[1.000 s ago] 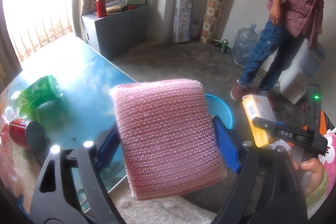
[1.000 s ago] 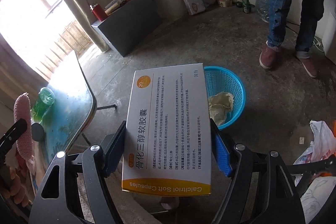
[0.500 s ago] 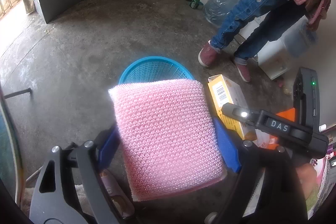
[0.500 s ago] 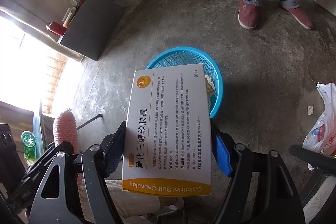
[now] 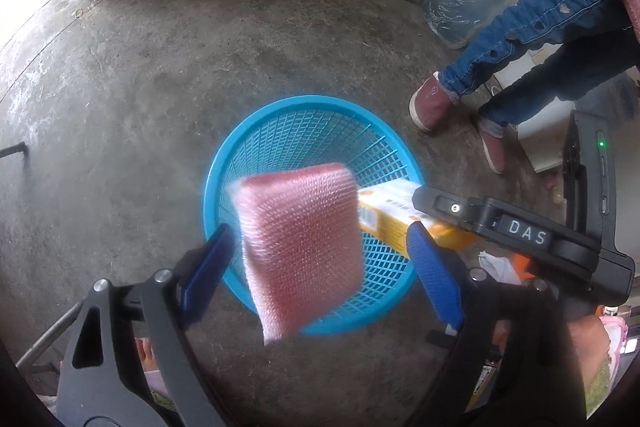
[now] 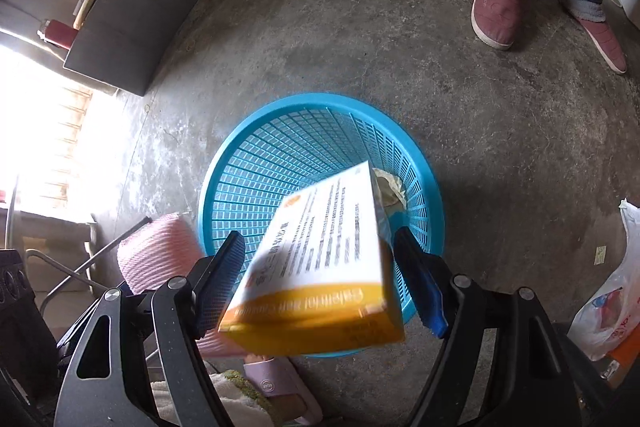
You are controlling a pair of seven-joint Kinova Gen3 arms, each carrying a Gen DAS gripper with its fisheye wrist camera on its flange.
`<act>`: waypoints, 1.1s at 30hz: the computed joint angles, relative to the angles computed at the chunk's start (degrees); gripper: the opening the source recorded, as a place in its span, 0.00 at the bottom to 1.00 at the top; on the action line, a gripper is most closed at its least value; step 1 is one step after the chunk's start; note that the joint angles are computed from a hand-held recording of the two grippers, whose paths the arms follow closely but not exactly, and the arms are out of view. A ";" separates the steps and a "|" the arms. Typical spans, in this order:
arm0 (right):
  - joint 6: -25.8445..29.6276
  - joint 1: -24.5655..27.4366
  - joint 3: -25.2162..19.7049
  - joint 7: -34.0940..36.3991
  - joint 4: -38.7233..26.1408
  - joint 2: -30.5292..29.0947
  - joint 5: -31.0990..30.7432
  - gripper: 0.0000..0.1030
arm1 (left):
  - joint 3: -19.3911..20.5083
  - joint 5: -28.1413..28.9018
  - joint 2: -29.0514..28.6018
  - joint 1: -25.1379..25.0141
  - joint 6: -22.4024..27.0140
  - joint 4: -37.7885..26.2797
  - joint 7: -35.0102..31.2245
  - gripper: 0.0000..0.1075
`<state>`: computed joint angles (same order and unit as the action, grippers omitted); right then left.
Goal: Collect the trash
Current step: 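Open both tools to drop the sponge and box into the basket, then move both tools back over the table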
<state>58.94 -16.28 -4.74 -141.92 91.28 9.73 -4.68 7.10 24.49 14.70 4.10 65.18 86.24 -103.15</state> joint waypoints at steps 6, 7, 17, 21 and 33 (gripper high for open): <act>-2.44 -0.19 0.13 -2.04 2.68 -1.79 0.98 0.73 | -0.02 1.03 -0.42 -0.56 -1.37 0.84 -1.61 0.78; -2.69 -0.44 0.05 -2.93 3.09 -2.42 1.52 0.73 | -0.13 0.93 -0.45 -0.55 -1.49 0.90 -1.46 0.78; 2.88 -5.06 -4.51 -15.32 2.52 -10.57 11.28 0.73 | -0.48 1.96 -7.73 -1.11 2.12 0.85 -5.94 0.78; 8.15 -8.14 -8.74 -21.61 -0.82 -13.45 17.33 0.78 | -2.78 7.74 -14.47 -2.75 7.38 1.04 -13.39 0.78; 24.18 -22.00 -19.46 -27.74 -18.65 -10.63 35.53 0.90 | -20.29 11.31 -28.90 -10.67 24.96 -3.83 -21.56 0.78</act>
